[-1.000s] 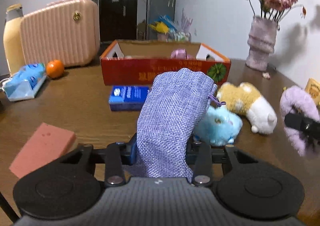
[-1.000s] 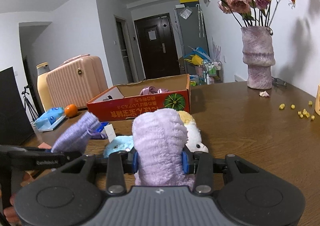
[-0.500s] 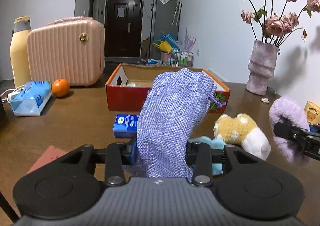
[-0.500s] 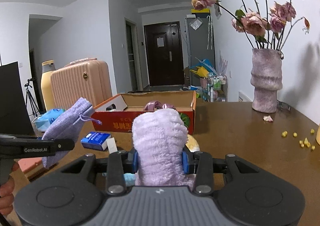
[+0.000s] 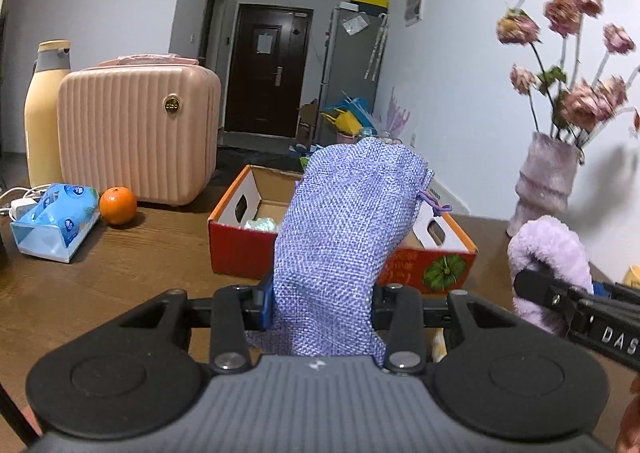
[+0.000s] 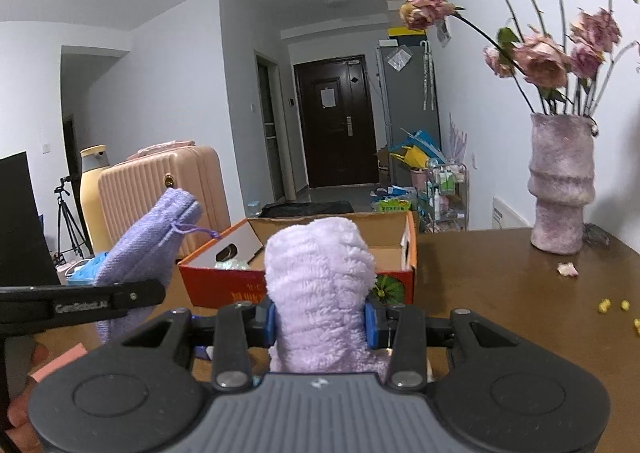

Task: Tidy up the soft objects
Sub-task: 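Carry the pouch and towel roll in both grippers over the cardboard box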

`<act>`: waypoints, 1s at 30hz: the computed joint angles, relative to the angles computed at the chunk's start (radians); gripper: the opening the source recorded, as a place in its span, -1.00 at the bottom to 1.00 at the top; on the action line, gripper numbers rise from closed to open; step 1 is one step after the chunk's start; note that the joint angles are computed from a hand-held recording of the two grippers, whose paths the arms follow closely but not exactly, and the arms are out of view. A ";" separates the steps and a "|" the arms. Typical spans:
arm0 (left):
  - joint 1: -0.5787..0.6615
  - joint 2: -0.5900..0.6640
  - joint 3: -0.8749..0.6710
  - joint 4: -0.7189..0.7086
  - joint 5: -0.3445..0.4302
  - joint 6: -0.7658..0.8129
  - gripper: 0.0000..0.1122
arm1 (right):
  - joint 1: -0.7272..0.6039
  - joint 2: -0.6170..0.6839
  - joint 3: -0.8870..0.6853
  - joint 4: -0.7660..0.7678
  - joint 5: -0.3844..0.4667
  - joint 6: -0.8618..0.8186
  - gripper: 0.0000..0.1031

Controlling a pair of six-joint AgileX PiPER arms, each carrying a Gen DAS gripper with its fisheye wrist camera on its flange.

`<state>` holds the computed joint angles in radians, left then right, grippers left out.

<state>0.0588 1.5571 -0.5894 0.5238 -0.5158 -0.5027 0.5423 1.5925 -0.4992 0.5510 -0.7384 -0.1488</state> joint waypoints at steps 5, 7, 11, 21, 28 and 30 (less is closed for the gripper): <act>-0.026 0.052 -0.079 -0.076 0.021 0.030 -0.30 | -0.042 0.057 -0.100 -0.046 0.035 -0.005 -0.26; -0.038 0.077 -0.110 -0.107 0.033 0.046 -0.30 | -0.058 0.083 -0.144 -0.050 0.055 -0.017 -0.26; -0.058 0.129 -0.184 -0.163 0.062 0.066 -0.30 | -0.094 0.133 -0.228 -0.085 0.097 0.007 -0.26; -0.089 0.260 -0.365 -0.235 0.123 0.069 -0.30 | -0.146 0.262 -0.456 -0.044 0.208 -0.037 -0.26; -0.113 0.349 -0.495 -0.300 0.185 0.097 -0.30 | -0.183 0.362 -0.640 0.025 0.316 -0.115 -0.26; -0.121 0.377 -0.538 -0.313 0.206 0.099 -0.30 | -0.189 0.389 -0.692 0.072 0.345 -0.168 -0.26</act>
